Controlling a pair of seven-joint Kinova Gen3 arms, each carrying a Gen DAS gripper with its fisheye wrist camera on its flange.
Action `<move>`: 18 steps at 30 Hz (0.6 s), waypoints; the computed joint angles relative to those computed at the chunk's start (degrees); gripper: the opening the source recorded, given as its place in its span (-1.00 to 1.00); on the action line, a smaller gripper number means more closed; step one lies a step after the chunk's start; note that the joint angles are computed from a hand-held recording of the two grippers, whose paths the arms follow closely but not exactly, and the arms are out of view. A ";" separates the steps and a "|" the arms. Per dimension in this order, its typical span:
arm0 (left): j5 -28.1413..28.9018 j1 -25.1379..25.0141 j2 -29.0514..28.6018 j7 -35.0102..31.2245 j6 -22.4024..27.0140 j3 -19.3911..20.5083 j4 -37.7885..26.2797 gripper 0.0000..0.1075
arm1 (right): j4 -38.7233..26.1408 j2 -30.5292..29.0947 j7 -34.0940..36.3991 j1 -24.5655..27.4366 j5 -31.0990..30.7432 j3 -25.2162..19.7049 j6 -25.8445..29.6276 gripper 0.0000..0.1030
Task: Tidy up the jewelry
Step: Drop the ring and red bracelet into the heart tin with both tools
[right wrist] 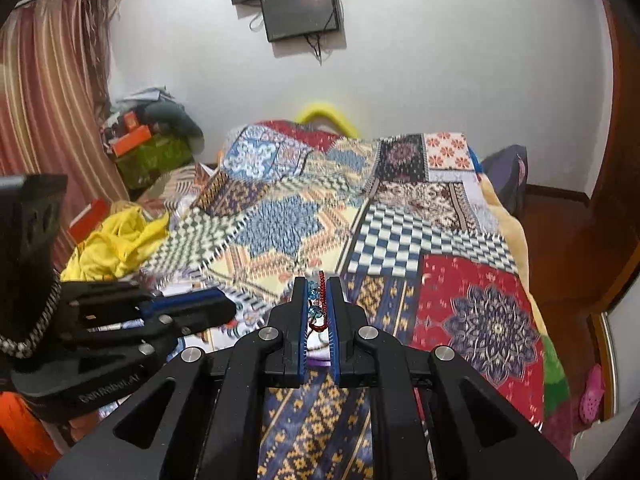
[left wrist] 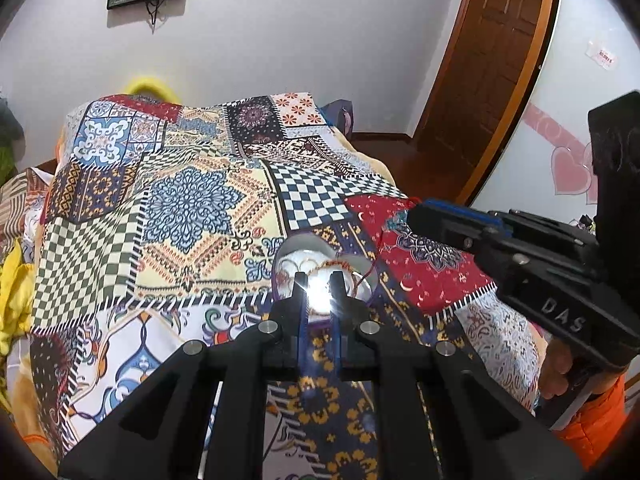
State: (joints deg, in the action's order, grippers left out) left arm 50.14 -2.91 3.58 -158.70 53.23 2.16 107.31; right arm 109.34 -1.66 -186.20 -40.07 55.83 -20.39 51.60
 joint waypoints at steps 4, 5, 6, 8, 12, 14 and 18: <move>-0.12 0.69 0.91 0.62 -1.10 0.63 -0.86 -0.84 | -0.37 -0.16 0.16 0.50 1.63 0.23 -0.72 -0.85; -0.12 0.77 1.10 0.69 -1.36 0.77 -0.96 -0.84 | -0.47 -0.09 0.25 0.60 1.92 0.30 -0.83 -0.85; -0.11 0.81 1.32 0.68 -1.54 0.88 -1.06 -0.84 | -0.46 -0.24 0.55 0.72 1.89 0.42 -1.04 -0.85; -0.32 1.01 1.89 0.99 -2.00 1.21 -1.42 -0.84 | -0.44 -0.07 0.55 1.05 2.29 0.65 -1.69 -0.85; -0.97 1.30 3.03 1.85 -2.63 1.89 -2.09 -0.84 | 0.03 0.07 0.21 1.68 2.69 1.16 -3.43 -0.85; -1.48 1.44 3.81 2.38 -2.85 2.28 -2.44 -0.84 | 0.60 0.08 -0.02 2.31 2.46 1.73 -5.70 -0.85; -2.96 1.79 5.20 3.17 -3.47 3.11 -2.85 -0.84 | 1.54 0.03 0.87 3.95 0.76 2.72 -10.37 -0.85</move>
